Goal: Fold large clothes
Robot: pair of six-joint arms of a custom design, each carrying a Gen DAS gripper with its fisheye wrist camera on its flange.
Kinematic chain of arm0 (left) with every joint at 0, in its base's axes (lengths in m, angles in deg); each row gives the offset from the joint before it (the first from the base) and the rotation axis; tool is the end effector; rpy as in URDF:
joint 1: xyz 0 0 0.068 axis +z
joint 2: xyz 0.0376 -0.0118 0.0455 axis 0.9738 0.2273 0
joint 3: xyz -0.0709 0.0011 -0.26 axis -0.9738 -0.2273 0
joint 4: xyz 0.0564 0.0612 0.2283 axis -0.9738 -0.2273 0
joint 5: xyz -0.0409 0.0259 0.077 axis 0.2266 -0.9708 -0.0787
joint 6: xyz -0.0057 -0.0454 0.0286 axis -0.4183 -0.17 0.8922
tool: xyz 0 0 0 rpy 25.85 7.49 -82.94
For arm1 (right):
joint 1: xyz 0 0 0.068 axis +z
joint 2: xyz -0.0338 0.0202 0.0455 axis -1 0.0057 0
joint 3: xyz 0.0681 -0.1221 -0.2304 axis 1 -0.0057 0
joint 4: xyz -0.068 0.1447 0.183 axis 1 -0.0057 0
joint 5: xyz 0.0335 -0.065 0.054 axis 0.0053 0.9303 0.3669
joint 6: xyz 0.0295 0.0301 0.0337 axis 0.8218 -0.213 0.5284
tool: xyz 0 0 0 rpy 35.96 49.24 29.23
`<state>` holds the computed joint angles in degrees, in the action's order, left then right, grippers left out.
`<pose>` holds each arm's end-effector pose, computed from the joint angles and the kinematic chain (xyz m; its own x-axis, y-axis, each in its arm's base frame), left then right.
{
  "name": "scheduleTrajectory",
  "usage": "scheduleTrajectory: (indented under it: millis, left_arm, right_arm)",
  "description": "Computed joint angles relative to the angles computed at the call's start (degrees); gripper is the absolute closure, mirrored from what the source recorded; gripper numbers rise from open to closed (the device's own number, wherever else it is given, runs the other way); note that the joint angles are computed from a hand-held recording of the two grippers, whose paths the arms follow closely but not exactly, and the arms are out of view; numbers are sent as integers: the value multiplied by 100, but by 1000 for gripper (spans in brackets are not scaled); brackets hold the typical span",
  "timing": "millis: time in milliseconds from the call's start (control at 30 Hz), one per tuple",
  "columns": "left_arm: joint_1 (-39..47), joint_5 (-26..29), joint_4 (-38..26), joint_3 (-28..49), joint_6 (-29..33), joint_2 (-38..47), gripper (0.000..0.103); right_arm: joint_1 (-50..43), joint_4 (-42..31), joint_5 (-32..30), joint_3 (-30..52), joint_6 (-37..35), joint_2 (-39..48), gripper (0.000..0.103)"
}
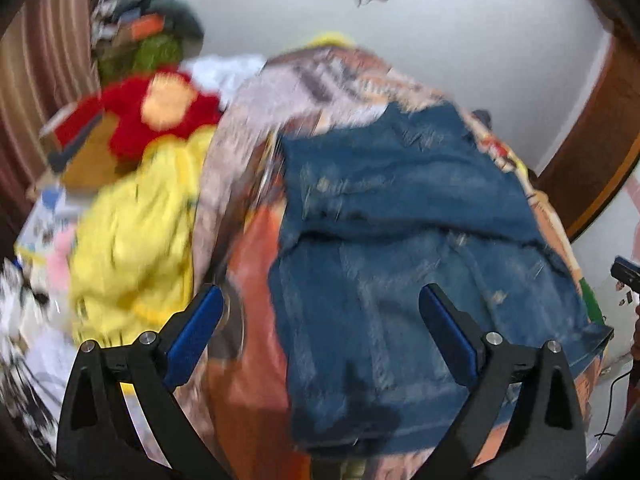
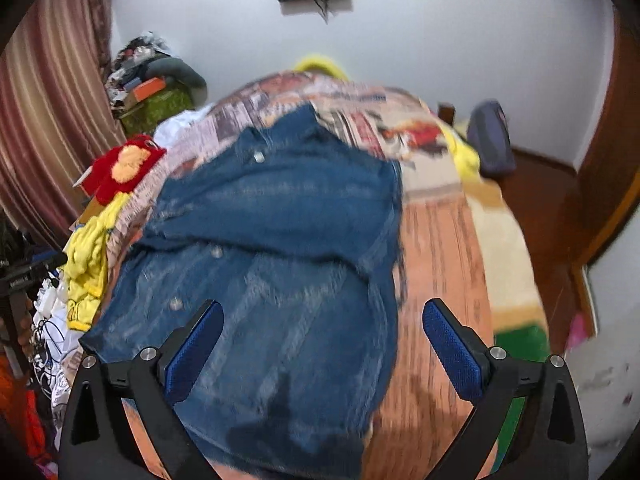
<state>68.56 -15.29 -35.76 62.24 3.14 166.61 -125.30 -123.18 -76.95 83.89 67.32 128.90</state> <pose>0.2685 -0.0461 0.2701 -0.8213 0.0576 -0.5675 0.2017 0.9600 -0.1944 0.1763 -0.1101 0.2907 -0.7701 0.1337 -0.6237 0.1033 0.9910 0.0850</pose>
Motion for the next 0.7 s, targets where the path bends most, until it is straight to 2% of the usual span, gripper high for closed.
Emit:
scheduleTrajectory:
  millis: [233, 367, 500, 567, 633, 700]
  left_arm:
    - [396, 597, 105, -1075, -207, 188, 4]
    - [466, 1016, 68, -1327, -225, 362, 4]
    - [435, 1526, 48, -1397, -70, 470, 5]
    - [338, 1797, 66, -1415, 60, 501, 9]
    - [156, 1698, 115, -1406, 5, 546, 12]
    - [66, 1613, 232, -1413, -94, 561, 19]
  right_arm:
    - [-906, -297, -425, -670, -338, 197, 4]
    - [-1377, -459, -759, -808, -401, 574, 6]
    - [-1521, -579, -879, -898, -499, 867, 26]
    - [-1439, -498, -837, -1011, -485, 809, 30]
    - [-1328, -461, -842, -1085, -553, 718, 47]
    - [-1226, -441, -867, -1125, -517, 670, 54]
